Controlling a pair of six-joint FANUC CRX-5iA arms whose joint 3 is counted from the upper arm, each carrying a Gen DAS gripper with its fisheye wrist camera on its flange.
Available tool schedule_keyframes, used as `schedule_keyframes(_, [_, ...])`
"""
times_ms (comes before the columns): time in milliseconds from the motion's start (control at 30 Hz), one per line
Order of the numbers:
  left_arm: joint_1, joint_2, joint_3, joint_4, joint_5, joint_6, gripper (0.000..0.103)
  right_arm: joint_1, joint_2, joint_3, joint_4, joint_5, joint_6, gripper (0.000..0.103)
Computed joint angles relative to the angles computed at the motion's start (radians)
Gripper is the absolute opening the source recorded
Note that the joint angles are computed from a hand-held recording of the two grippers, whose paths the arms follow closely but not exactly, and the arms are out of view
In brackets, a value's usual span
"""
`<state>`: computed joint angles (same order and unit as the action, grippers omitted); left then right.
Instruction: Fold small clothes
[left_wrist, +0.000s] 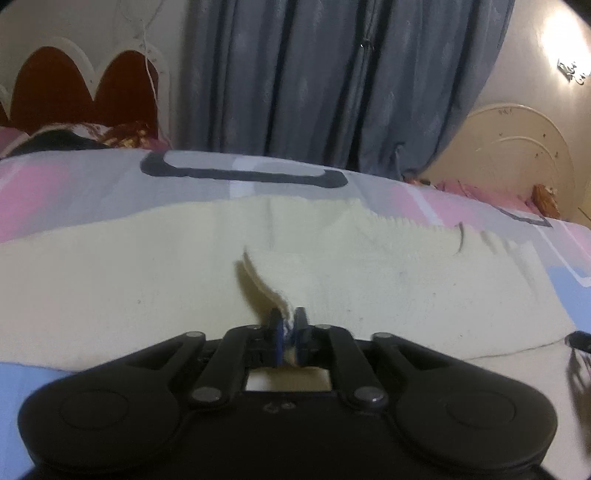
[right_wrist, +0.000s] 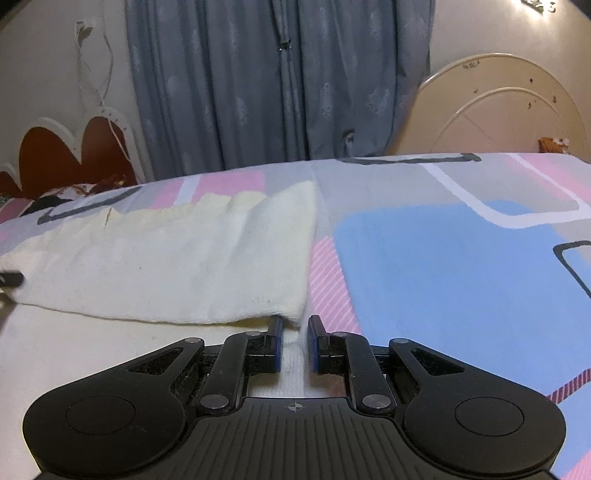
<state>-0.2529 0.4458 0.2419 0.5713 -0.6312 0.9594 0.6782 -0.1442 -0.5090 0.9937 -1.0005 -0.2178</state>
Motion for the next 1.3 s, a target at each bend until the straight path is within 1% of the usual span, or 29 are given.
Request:
schedule_keyframes(33, [-0.001, -0.019, -0.022, -0.015, 0.039, 0.011, 0.027, 0.004, -0.020, -0.014, 0.016, 0.005, -0.007, 0.014])
schedule_keyframes(100, [-0.008, -0.072, -0.105, 0.009, 0.175, -0.018, 0.025, 0.016, -0.044, -0.038, 0.066, -0.018, -0.041, 0.014])
schedule_keyframes(133, [-0.013, -0.088, -0.135, 0.037, 0.227, -0.039, 0.025, 0.018, -0.050, -0.044, 0.089, -0.028, -0.055, 0.014])
schedule_keyframes(167, [-0.020, -0.095, -0.160, 0.118, 0.250, -0.099, 0.025, 0.012, -0.052, -0.047, 0.108, -0.027, -0.066, 0.014])
schedule_keyframes(200, [-0.025, -0.087, -0.152, 0.162, 0.223, -0.139, 0.027, -0.004, -0.049, -0.045, 0.121, -0.005, -0.067, 0.014])
schedule_keyframes(233, [-0.031, -0.072, -0.127, 0.154, 0.184, -0.158, 0.029, -0.021, -0.037, -0.034, 0.119, 0.019, -0.051, 0.014])
schedule_keyframes(267, [-0.038, -0.049, -0.084, 0.094, 0.136, -0.148, 0.034, -0.033, -0.022, -0.017, 0.103, 0.038, -0.024, 0.014])
schedule_keyframes(300, [-0.043, -0.028, -0.039, 0.014, 0.088, -0.104, 0.034, -0.051, 0.000, 0.007, 0.064, 0.078, 0.027, 0.014])
schedule_keyframes(367, [-0.045, -0.001, 0.005, -0.078, 0.048, -0.015, 0.035, -0.066, 0.032, 0.031, 0.002, 0.123, 0.128, 0.014])
schedule_keyframes(400, [-0.041, -0.003, -0.006, -0.060, 0.061, -0.015, 0.035, -0.069, 0.048, 0.041, -0.019, 0.114, 0.183, 0.013])
schedule_keyframes(433, [-0.039, -0.008, -0.020, -0.035, 0.079, -0.020, 0.034, -0.078, 0.042, 0.032, -0.006, 0.118, 0.187, 0.014])
schedule_keyframes(500, [-0.044, -0.015, -0.037, -0.004, 0.117, -0.027, 0.034, -0.101, 0.029, 0.020, 0.028, 0.110, 0.160, 0.014])
schedule_keyframes(567, [-0.057, 0.001, -0.022, 0.037, 0.109, -0.061, 0.035, -0.149, 0.028, 0.015, 0.067, 0.157, 0.128, 0.014])
schedule_keyframes(633, [-0.076, 0.027, 0.016, 0.019, 0.097, -0.064, 0.035, -0.195, 0.071, 0.052, 0.087, 0.209, 0.157, 0.014])
schedule_keyframes(667, [-0.086, 0.040, 0.042, -0.019, 0.087, -0.043, 0.038, -0.216, 0.092, 0.069, 0.099, 0.243, 0.172, 0.014])
schedule_keyframes(733, [-0.097, 0.066, 0.113, -0.158, 0.063, 0.072, 0.037, -0.249, 0.147, 0.122, 0.078, 0.280, 0.232, 0.014])
schedule_keyframes(833, [-0.085, 0.061, 0.122, -0.215, 0.058, 0.109, 0.037, -0.285, 0.230, 0.208, -0.021, 0.228, 0.327, 0.013])
schedule_keyframes(900, [-0.075, 0.057, 0.105, -0.180, 0.059, 0.076, 0.038, -0.328, 0.212, 0.176, -0.020, 0.265, 0.272, 0.013])
schedule_keyframes(967, [-0.082, 0.046, 0.099, -0.208, 0.075, 0.083, 0.036, -0.325, 0.211, 0.187, -0.035, 0.236, 0.298, 0.014])
schedule_keyframes(1000, [-0.085, 0.029, 0.070, -0.185, 0.105, 0.069, 0.035, -0.320, 0.196, 0.174, -0.019, 0.236, 0.273, 0.014])
schedule_keyframes(1033, [-0.087, 0.007, 0.016, -0.110, 0.148, 0.014, 0.036, -0.312, 0.176, 0.154, 0.007, 0.241, 0.238, 0.014])
schedule_keyframes(1067, [-0.089, 0.001, -0.004, -0.060, 0.160, -0.012, 0.037, -0.299, 0.144, 0.118, 0.056, 0.251, 0.184, 0.014])
schedule_keyframes(1100, [-0.093, 0.001, -0.005, -0.062, 0.153, -0.009, 0.039, -0.280, 0.117, 0.087, 0.091, 0.256, 0.146, 0.014])
schedule_keyframes(1133, [-0.098, 0.004, 0.007, -0.099, 0.135, 0.016, 0.041, -0.255, 0.104, 0.082, 0.087, 0.241, 0.151, 0.014])
schedule_keyframes(1167, [-0.105, 0.018, 0.040, -0.179, 0.101, 0.074, 0.044, -0.233, 0.094, 0.071, 0.081, 0.234, 0.159, 0.014])
schedule_keyframes(1200, [-0.113, 0.025, 0.051, -0.228, 0.107, 0.105, 0.046, -0.214, 0.099, 0.076, 0.062, 0.228, 0.179, 0.014])
schedule_keyframes(1233, [-0.120, 0.024, 0.064, -0.276, 0.112, 0.154, 0.047, -0.194, 0.122, 0.100, -0.004, 0.198, 0.235, 0.014])
schedule_keyframes(1267, [-0.123, 0.022, 0.085, -0.327, 0.097, 0.218, 0.046, -0.184, 0.135, 0.109, -0.021, 0.175, 0.238, 0.014])
schedule_keyframes(1300, [-0.124, 0.006, 0.068, -0.328, 0.119, 0.239, 0.045, -0.176, 0.136, 0.120, -0.023, 0.151, 0.213, 0.014])
